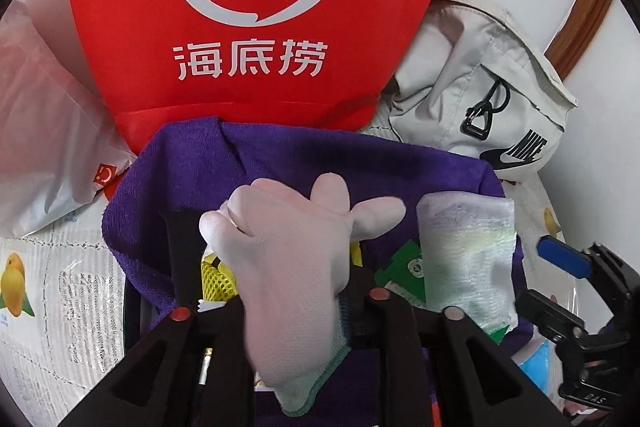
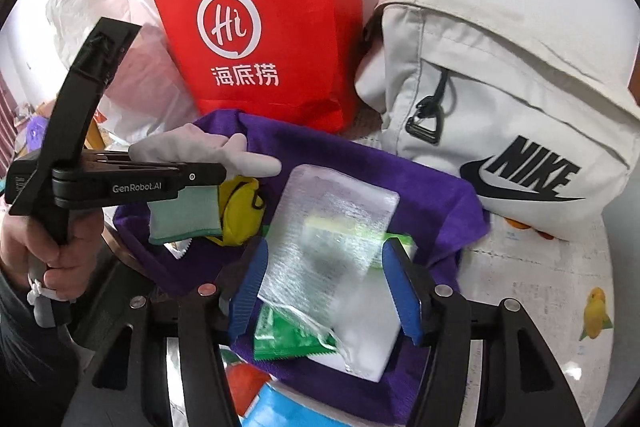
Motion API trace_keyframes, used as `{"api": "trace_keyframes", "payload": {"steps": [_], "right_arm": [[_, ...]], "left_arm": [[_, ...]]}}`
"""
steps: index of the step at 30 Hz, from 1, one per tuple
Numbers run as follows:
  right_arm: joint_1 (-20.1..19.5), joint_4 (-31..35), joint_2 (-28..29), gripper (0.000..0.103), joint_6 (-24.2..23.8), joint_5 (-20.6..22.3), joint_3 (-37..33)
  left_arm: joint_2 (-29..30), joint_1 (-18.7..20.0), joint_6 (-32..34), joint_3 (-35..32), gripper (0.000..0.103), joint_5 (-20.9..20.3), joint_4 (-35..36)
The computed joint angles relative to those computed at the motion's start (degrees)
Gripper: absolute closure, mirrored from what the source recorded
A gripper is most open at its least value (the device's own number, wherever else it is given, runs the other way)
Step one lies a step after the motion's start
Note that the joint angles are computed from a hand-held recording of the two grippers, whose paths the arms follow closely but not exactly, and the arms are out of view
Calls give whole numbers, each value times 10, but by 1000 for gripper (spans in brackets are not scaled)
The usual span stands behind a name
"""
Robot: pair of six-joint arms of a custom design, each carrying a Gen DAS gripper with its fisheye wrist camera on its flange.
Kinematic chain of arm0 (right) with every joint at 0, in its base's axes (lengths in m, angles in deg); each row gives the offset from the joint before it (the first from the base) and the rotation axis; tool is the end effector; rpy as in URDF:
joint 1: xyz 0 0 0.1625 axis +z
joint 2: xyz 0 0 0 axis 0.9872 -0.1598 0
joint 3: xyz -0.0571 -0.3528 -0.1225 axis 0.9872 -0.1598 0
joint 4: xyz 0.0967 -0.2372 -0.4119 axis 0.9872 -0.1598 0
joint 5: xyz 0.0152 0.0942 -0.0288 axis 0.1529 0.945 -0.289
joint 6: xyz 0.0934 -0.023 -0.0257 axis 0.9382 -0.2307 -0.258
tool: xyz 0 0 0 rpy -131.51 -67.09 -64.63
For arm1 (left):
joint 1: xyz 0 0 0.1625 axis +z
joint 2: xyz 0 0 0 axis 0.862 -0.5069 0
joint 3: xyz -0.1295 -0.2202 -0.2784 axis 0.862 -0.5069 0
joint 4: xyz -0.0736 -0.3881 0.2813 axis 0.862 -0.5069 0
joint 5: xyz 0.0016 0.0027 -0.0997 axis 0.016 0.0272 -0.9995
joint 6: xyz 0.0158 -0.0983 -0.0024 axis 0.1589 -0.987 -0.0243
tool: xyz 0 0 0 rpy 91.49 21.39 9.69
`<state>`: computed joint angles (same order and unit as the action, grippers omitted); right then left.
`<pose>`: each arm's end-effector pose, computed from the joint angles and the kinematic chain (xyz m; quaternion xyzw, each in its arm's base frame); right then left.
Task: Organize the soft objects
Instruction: 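Lower and open the left tool on the towel while the right tool releases the bag beside it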
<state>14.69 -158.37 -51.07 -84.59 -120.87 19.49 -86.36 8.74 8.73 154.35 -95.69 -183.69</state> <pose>0.1885 -0.8399 0.0862 0.4189 -0.8691 0.1640 0.2057 -0.1123 -0.8315 0.1362 -0.0163 0.9081 -0.2958 0.2960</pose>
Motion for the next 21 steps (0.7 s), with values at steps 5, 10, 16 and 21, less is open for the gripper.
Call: {"api": "trace_keyframes", "payload": {"steps": [5,10,16,21], "right_arm": [[0,-14,-18,44,-10,2,25],[-1,-20,-30,44,-9,3,42],[-2,-19,-48,44,6,2,68],[0,-34,-76,44,15,-6,105]], "left_arm": [[14,-5,-12,-15,37,31,25],[2,-12,-19,0,28,52,16],[-18,-24,-37,23,22,83,30],[-46,-35,-67,53,19,96,42]]}}
